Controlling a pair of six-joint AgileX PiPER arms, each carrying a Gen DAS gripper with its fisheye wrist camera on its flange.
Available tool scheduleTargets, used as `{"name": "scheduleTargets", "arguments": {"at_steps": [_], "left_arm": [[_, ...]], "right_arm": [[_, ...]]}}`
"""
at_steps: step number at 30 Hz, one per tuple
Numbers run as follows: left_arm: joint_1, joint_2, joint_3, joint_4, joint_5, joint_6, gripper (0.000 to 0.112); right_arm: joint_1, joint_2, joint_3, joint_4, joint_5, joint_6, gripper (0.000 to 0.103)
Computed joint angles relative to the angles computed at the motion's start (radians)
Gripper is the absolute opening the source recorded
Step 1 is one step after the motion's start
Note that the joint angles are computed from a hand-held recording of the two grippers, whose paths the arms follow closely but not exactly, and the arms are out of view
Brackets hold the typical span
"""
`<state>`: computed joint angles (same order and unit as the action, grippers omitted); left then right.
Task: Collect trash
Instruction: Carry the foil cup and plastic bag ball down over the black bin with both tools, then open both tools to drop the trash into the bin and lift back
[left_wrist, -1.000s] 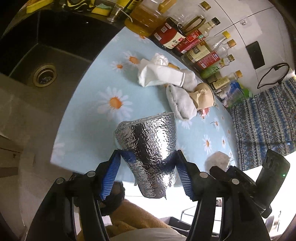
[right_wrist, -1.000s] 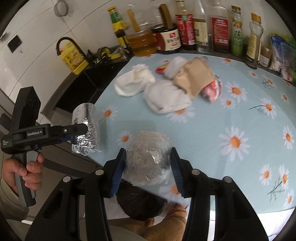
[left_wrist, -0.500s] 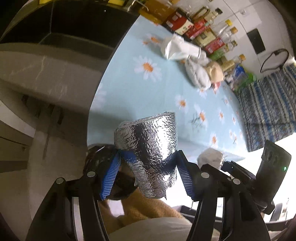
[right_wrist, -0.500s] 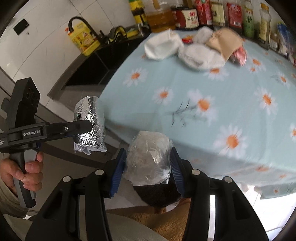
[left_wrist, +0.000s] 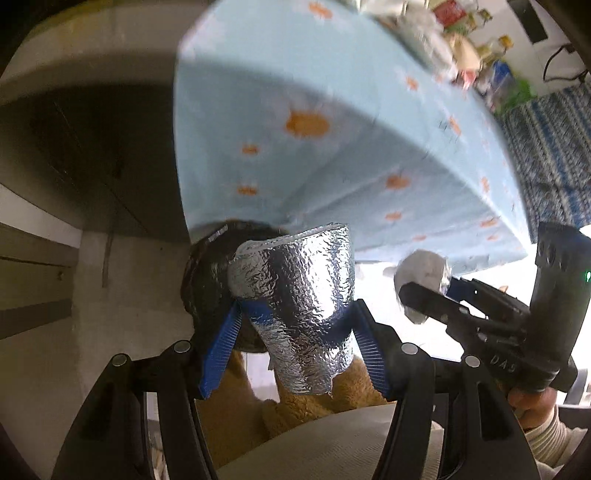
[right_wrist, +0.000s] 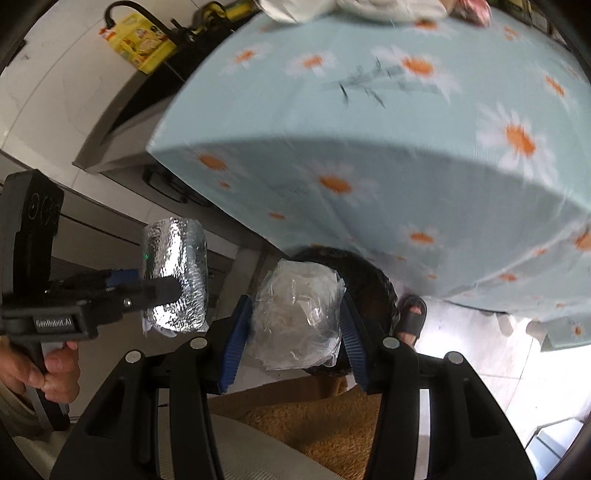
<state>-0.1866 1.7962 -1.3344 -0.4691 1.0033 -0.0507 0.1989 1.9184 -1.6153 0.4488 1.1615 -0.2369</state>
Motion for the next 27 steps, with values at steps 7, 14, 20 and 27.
{"name": "scheduleTargets", "arguments": {"at_steps": [7, 14, 20, 27], "left_arm": [[-0.035, 0.108, 0.039, -0.005, -0.032, 0.036, 0.061], [-0.067, 0.161, 0.026, 0.025, -0.052, 0.007, 0.062], [-0.069, 0.179, 0.008, 0.05, -0.037, -0.016, 0.065], [-0.063, 0.173, -0.001, 0.053, -0.019, -0.053, 0.078]], "right_arm": [[-0.02, 0.058, 0.094, 0.045, -0.061, 0.006, 0.049], [-0.054, 0.127, 0.167, 0.109, -0.115, 0.009, 0.049], [-0.101, 0.196, 0.182, 0.221, -0.117, 0.007, 0.05], [-0.114, 0.203, 0.164, 0.251, -0.122, 0.04, 0.07]]}}
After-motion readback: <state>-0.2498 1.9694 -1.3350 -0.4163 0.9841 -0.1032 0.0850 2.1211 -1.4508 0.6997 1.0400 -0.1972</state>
